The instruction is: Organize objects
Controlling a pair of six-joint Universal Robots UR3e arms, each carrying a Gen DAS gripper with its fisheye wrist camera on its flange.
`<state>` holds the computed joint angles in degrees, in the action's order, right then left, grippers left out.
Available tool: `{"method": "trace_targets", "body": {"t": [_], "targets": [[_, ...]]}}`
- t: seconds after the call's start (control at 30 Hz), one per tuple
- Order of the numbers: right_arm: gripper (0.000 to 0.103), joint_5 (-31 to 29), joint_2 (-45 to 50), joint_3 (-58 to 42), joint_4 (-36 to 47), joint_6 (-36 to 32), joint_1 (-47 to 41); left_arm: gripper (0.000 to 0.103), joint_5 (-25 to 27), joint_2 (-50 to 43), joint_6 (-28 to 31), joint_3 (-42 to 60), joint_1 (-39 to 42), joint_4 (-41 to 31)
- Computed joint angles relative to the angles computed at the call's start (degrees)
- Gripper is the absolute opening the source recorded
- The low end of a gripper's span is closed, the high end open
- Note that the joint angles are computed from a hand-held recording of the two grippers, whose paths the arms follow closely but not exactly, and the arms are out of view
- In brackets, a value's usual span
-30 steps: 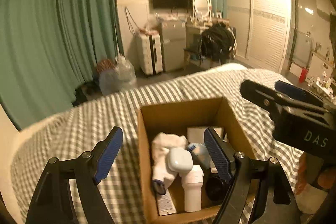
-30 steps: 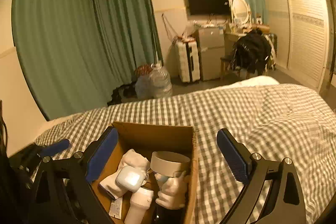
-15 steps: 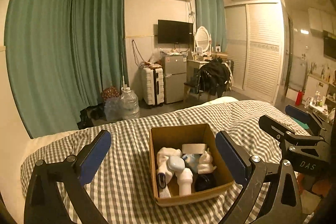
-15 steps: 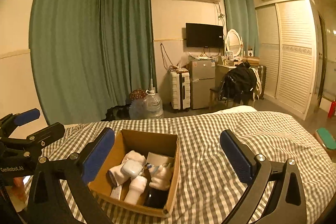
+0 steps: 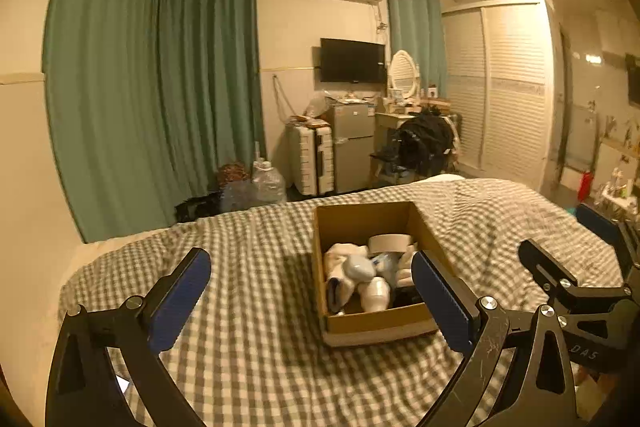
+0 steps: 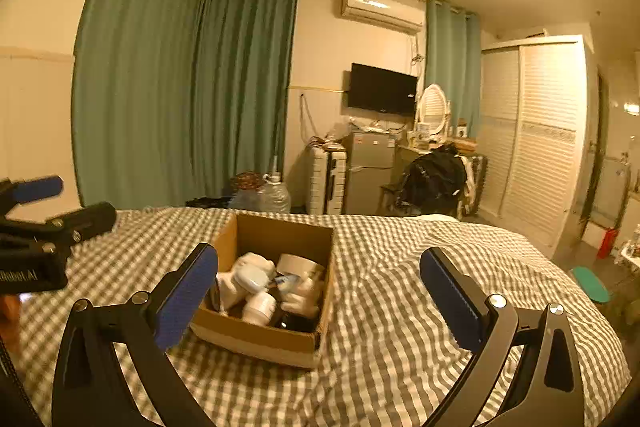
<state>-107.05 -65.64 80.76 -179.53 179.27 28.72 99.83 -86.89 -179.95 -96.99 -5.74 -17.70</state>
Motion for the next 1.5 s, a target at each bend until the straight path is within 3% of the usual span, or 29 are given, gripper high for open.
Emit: {"method": "trace_targets", "body": {"t": [0.07, 0.37, 1.5], "targets": [[0.102, -1.3, 0.4, 1.7, -1.9, 0.4, 0.2, 0.103, 1.8, 0.0, 0.5, -1.7, -0.7, 2.0], [0.102, 0.6, 0.6, 2.3, -0.8, 5.3, -1.6, 0.103, -0.1, 2.3, 1.3, -6.2, 1.6, 2.8], [0.102, 1.8, 2.7, -0.3, 2.7, 5.9, -0.8, 0.103, -0.8, 1.7, 1.4, -5.9, 2.9, 0.7]]}}
